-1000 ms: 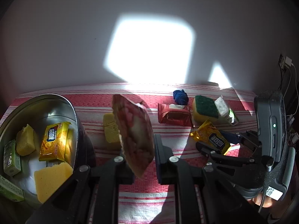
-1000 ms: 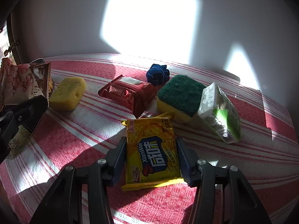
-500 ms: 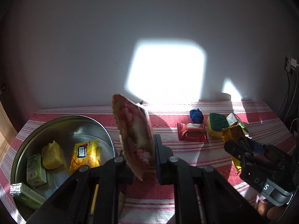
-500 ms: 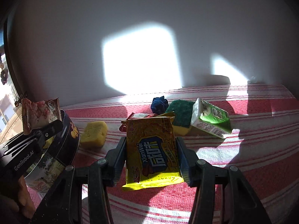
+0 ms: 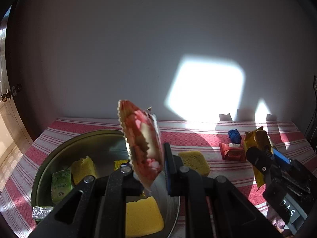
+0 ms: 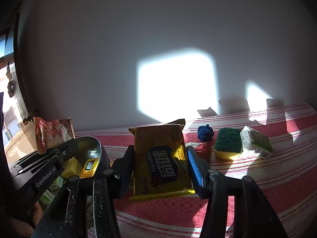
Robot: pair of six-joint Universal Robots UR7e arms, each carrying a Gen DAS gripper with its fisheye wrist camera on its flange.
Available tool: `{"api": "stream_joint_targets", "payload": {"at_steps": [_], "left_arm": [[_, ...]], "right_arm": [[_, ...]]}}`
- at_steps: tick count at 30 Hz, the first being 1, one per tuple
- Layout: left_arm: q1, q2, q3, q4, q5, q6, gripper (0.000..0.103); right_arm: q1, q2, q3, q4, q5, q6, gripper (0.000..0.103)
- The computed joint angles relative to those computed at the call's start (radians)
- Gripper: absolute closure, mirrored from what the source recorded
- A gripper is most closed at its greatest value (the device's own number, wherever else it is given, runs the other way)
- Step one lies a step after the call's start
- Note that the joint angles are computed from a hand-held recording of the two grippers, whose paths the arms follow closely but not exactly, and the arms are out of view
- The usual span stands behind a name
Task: Organize objects
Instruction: 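Hold both bags over the tin and open both tools to drop them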
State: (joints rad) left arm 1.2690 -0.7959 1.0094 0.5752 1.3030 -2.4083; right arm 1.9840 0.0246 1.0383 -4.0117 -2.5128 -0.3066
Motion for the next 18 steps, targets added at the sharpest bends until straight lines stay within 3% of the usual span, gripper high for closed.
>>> {"api": "stream_joint_targets", "payload": {"at_steps": [10,18], "left_arm": [[0.031,0.048,-0.136,0.041,-0.027,-0.016,0.089],[0.056,0.096,-0.263,0.077,-0.068,-0.029,0.089]], "right_arm": [[0.019,0.097,-0.229,0.167,0.051,-0.02,0.049],[0.022,0.215,-0.498,0.358,0.085,-0.017,0.049]]}}
